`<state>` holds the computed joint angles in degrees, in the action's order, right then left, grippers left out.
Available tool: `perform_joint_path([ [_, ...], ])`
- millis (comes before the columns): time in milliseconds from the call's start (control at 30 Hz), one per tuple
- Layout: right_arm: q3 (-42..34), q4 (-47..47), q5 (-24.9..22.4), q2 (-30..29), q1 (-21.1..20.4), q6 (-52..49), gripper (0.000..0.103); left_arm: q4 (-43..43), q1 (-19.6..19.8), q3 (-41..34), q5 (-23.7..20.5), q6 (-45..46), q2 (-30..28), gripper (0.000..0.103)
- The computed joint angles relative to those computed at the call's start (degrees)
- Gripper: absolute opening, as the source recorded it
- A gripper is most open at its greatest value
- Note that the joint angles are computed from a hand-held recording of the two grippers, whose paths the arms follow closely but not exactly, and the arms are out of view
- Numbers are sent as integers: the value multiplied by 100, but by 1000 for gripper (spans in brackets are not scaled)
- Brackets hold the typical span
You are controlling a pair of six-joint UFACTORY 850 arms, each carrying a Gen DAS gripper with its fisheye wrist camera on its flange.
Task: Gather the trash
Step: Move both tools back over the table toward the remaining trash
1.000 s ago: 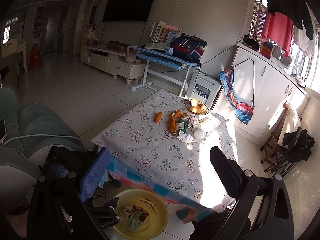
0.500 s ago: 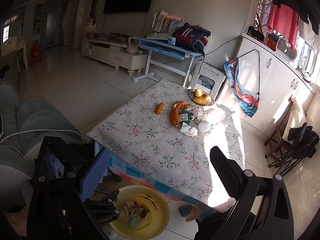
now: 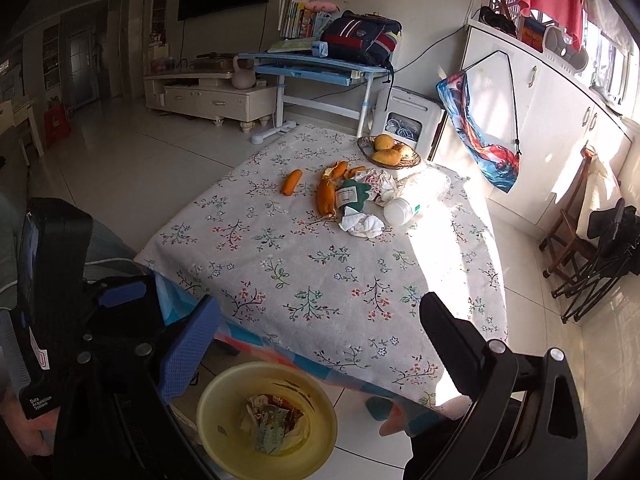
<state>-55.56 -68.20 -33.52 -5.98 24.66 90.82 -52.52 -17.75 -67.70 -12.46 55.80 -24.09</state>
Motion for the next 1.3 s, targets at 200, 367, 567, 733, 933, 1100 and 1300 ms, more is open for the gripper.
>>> perform_joint_path([
  [200, 182, 79, 393, -14, -431, 243, 95, 1118, -88, -600, 67, -1245, -413, 76],
  [367, 183, 48, 738, -134, -771, 336, 95, 1822, -162, -1219, 7, -2137, -829, 76],
  [567, 44, -351, 1155, -380, -1080, 620, 95, 2213, -263, -2051, -208, -2712, -1369, 76],
  [733, -269, -682, 1484, -718, -1291, 647, 95, 2864, -332, -2787, -309, -3440, -1832, 76],
  [933, -861, -558, 1931, -1298, -1528, 128, 83, 3621, -323, -3639, -558, -4290, -2415, 78],
  [1100, -1381, 237, 1980, -1761, -1643, -794, 76, 4209, -332, -4363, -825, -4880, -2914, 78],
  [1300, -1677, 818, 1975, -2029, -1736, -1508, 70, 4641, -391, -4928, -915, -5171, -3276, 78],
])
